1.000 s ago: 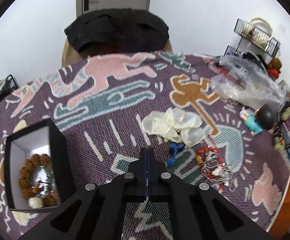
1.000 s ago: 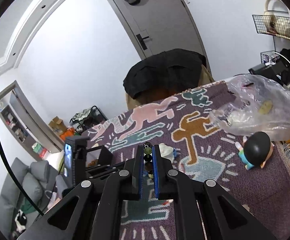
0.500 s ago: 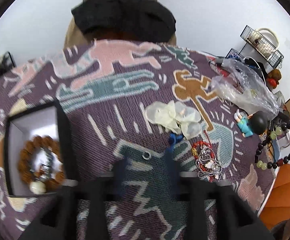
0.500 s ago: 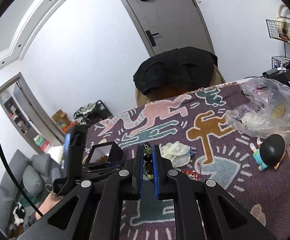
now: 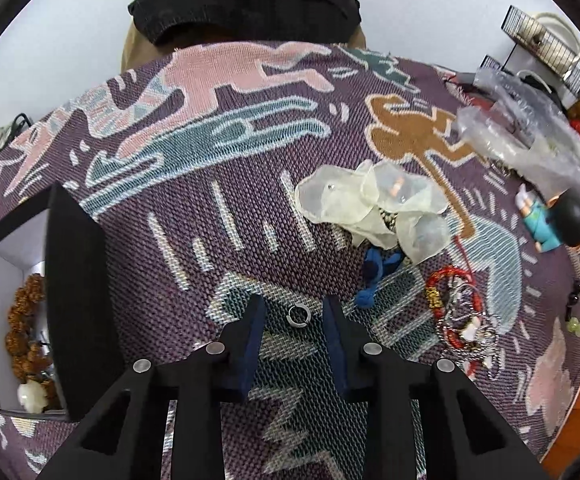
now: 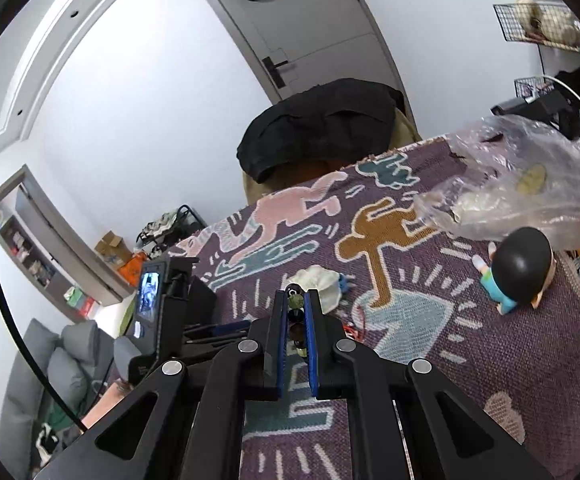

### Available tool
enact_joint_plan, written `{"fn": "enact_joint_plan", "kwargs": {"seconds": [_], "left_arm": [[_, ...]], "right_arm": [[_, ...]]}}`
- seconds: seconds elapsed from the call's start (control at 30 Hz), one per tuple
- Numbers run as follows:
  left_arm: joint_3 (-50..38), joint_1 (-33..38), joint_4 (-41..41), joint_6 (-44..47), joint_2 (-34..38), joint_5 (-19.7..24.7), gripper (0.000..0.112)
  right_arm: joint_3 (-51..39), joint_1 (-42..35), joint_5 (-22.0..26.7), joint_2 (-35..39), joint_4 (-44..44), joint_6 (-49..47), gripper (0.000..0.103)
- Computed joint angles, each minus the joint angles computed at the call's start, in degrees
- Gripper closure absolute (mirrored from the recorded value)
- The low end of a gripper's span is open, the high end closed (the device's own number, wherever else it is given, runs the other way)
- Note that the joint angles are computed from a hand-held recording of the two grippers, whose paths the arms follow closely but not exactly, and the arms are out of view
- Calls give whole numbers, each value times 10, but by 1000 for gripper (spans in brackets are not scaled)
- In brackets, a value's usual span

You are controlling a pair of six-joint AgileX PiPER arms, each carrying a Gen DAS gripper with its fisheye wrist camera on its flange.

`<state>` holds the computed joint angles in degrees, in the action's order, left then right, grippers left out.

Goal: Organize jewelry
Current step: 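Carry the dark bead bracelet and ring into the black box with both grippers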

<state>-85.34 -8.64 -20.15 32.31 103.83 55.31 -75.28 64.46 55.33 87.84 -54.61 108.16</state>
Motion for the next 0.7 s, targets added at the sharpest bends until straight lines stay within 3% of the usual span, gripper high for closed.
{"fn": "enact_joint_plan", "kwargs": {"seconds": [0.17, 0.3, 0.5, 0.7], "left_arm": [[16, -17, 32, -17, -11, -24, 82], [28, -30, 52, -21, -18, -39, 95], [24, -30, 37, 4, -20, -21, 99], [5, 19, -17, 52, -51, 12, 99]], "right_arm": [[36, -2, -15, -14, -7, 35, 94], [43, -1, -21, -14, -12, 48, 94], [30, 0, -26, -3, -9, 41, 94], [-13, -4, -29, 22, 1, 6, 94]]}}
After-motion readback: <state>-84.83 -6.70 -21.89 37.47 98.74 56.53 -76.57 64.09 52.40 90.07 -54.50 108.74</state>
